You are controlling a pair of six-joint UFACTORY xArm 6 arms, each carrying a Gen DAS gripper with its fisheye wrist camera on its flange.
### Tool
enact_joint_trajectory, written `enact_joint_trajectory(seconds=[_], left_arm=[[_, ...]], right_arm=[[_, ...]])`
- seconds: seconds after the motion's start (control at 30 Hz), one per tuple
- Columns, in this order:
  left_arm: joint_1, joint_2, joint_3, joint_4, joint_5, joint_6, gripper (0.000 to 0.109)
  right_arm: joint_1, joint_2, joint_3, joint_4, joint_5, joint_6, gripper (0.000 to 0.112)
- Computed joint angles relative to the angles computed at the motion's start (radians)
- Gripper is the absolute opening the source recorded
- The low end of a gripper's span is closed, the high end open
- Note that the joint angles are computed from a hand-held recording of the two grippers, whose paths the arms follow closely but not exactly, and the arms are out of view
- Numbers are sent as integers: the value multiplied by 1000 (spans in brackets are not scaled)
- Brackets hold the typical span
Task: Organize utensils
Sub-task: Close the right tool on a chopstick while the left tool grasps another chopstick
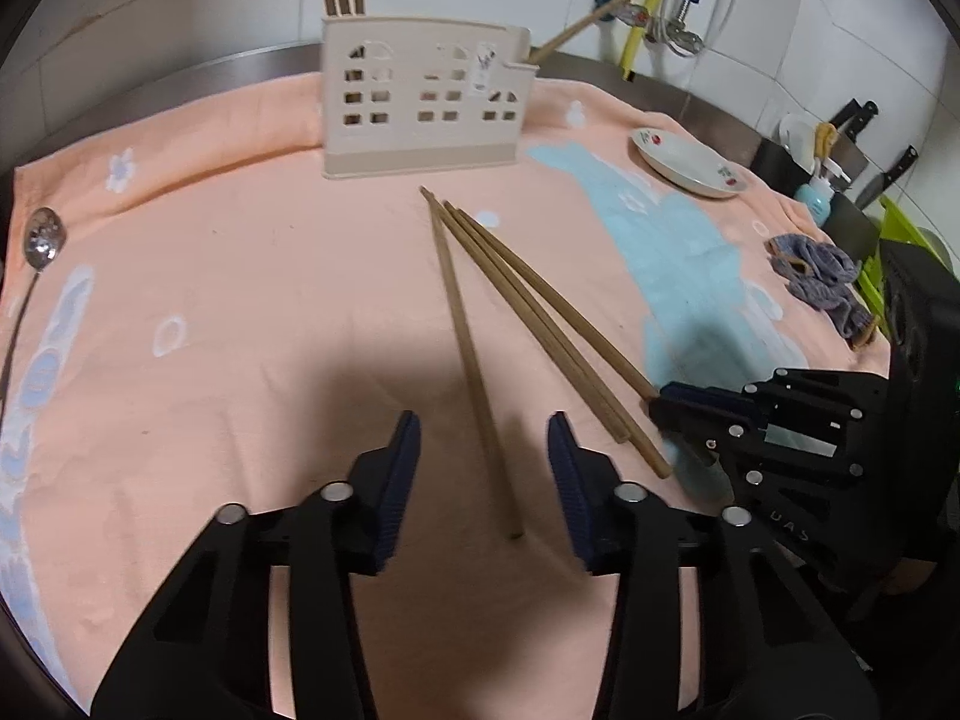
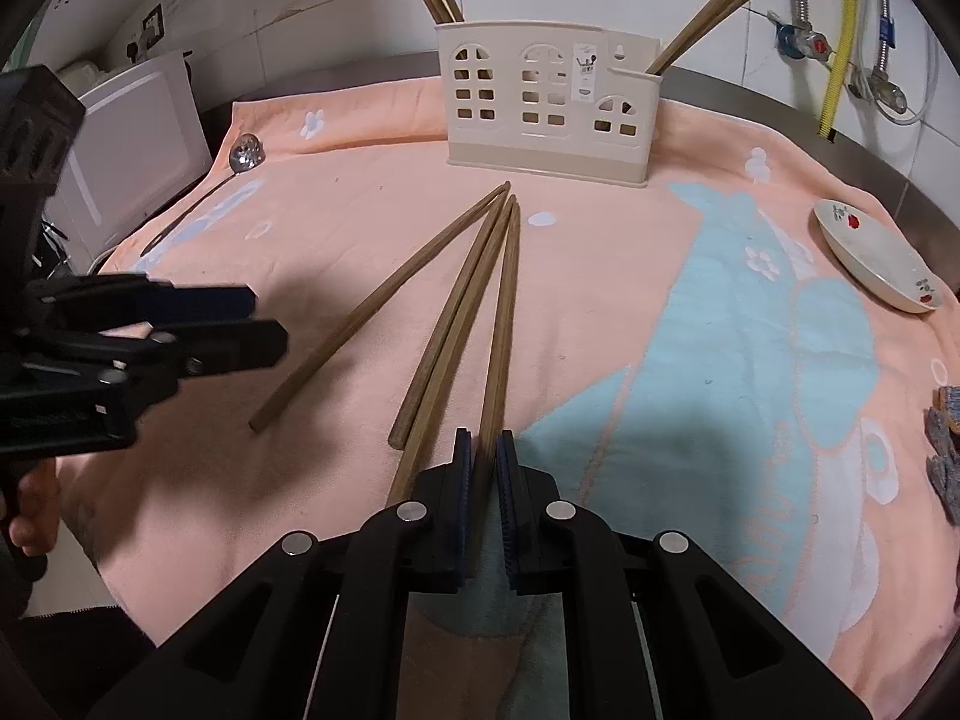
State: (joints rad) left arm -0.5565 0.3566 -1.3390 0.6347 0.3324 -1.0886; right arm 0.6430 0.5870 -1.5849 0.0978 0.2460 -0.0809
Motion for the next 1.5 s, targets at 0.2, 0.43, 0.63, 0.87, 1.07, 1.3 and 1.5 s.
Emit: enact_joint_trajectory(seconds=[0.2, 0.43, 0.63, 0.87, 1.07, 1.3, 1.5], left_arm=[[-5, 50, -45, -76, 5, 70, 27], [-3, 85, -75, -135, 17, 110, 15], [-7, 102, -104, -125, 50, 104, 14], [-24, 123, -154, -44, 134, 46, 9], [-21, 109, -141, -54, 135, 47, 6], [-16, 56, -112, 19, 132, 7, 5], [-11, 17, -121, 112, 134, -33, 5]], right_arm=[[-2, -18, 22, 8, -21, -5, 8], [-1, -26, 31, 19, -31, -15, 8], [0, -29, 35, 21, -38, -15, 8], [-1, -34, 44, 23, -45, -18, 8], [-4, -51, 57, 5, -66, -7, 8], [-6, -77, 67, -3, -101, -7, 8], [-9, -93, 51, -3, -131, -18, 7]])
